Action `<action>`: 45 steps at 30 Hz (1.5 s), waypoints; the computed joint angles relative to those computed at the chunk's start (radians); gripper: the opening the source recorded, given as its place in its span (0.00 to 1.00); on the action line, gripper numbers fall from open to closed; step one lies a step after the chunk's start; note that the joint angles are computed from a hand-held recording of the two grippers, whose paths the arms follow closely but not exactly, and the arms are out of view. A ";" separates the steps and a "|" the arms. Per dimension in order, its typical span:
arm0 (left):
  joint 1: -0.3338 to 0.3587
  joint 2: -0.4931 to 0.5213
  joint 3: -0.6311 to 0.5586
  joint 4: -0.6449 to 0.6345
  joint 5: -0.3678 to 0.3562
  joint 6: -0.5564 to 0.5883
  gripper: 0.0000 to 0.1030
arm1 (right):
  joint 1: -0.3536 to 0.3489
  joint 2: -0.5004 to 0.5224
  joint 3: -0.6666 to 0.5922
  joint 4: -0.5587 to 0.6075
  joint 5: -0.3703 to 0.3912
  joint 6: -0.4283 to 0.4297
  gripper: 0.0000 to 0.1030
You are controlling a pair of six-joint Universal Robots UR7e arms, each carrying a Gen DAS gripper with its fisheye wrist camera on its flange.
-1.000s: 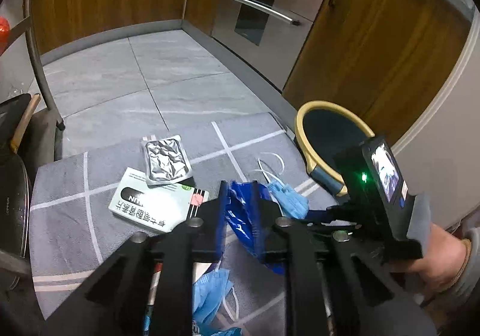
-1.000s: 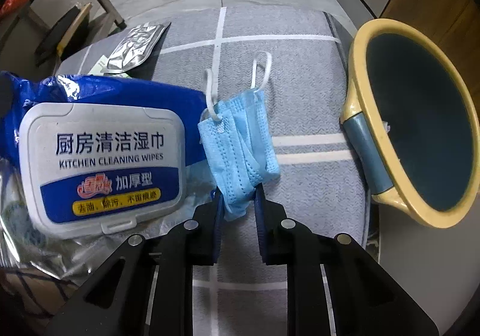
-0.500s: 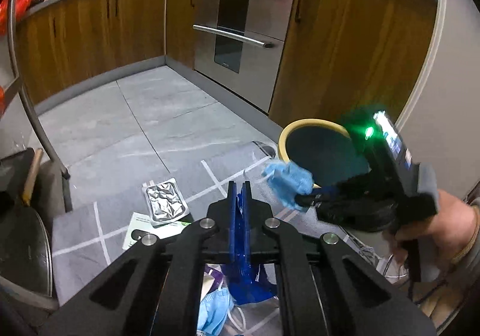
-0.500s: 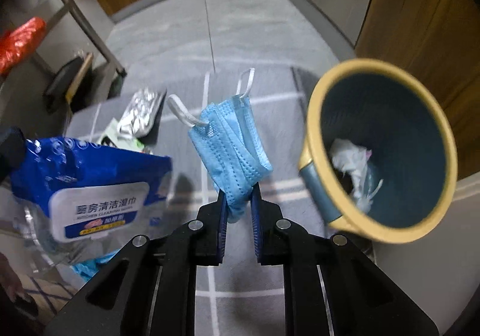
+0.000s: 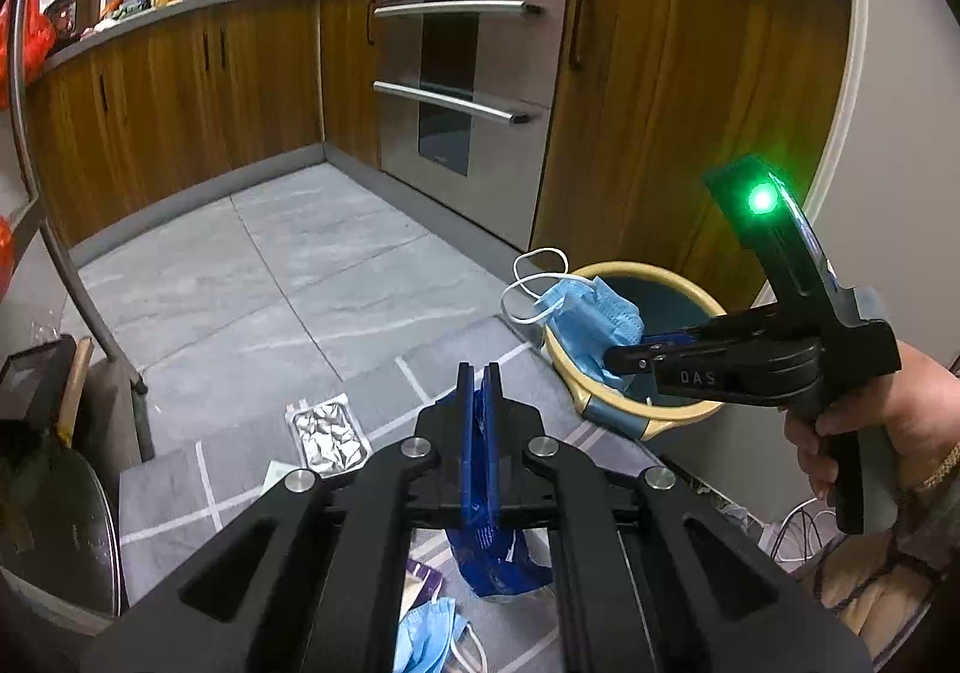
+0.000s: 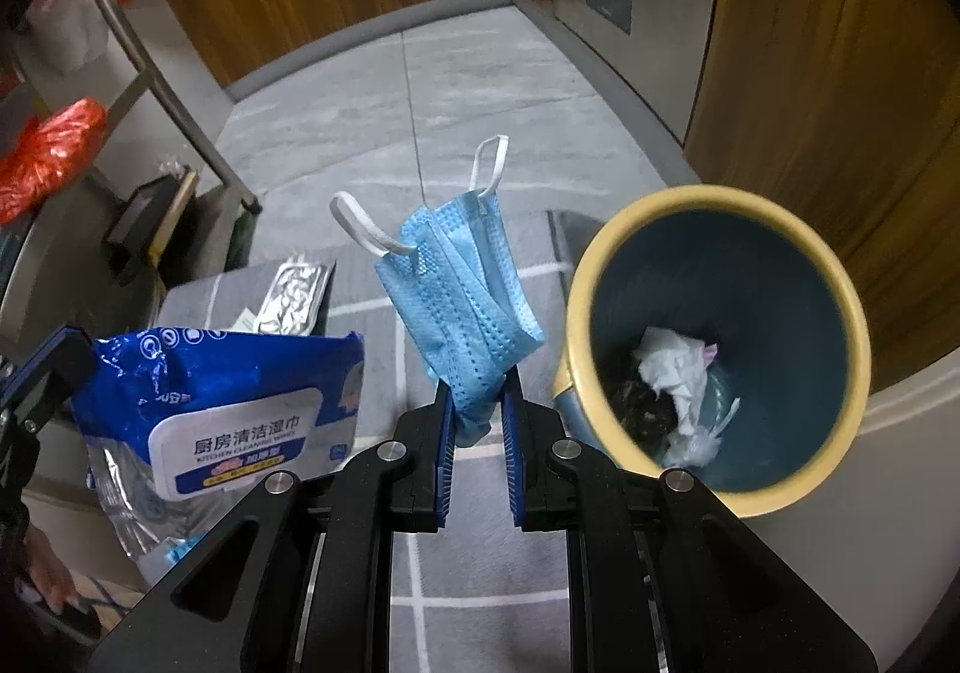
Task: Collect trash
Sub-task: 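Lift and carry the face mask and wipes pack over the bin with both tools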
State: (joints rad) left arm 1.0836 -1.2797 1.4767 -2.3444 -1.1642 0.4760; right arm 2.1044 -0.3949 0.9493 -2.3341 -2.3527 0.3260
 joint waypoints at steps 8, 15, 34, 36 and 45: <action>-0.019 0.019 -0.039 -0.002 -0.028 -0.004 0.03 | -0.001 -0.032 0.020 -0.067 -0.032 -0.036 0.15; -0.035 0.051 -0.085 0.006 -0.044 0.000 0.03 | -0.002 -0.062 0.045 -0.139 -0.087 -0.082 0.15; -0.062 0.178 -0.147 -0.022 -0.174 -0.030 0.02 | -0.085 -0.187 0.177 -0.118 -0.151 -0.009 0.15; -0.063 0.197 -0.154 -0.027 -0.187 -0.029 0.02 | -0.091 -0.192 0.183 -0.094 -0.152 0.007 0.15; -0.062 0.262 -0.167 -0.035 -0.228 -0.012 0.02 | -0.110 -0.198 0.192 -0.005 -0.184 0.048 0.15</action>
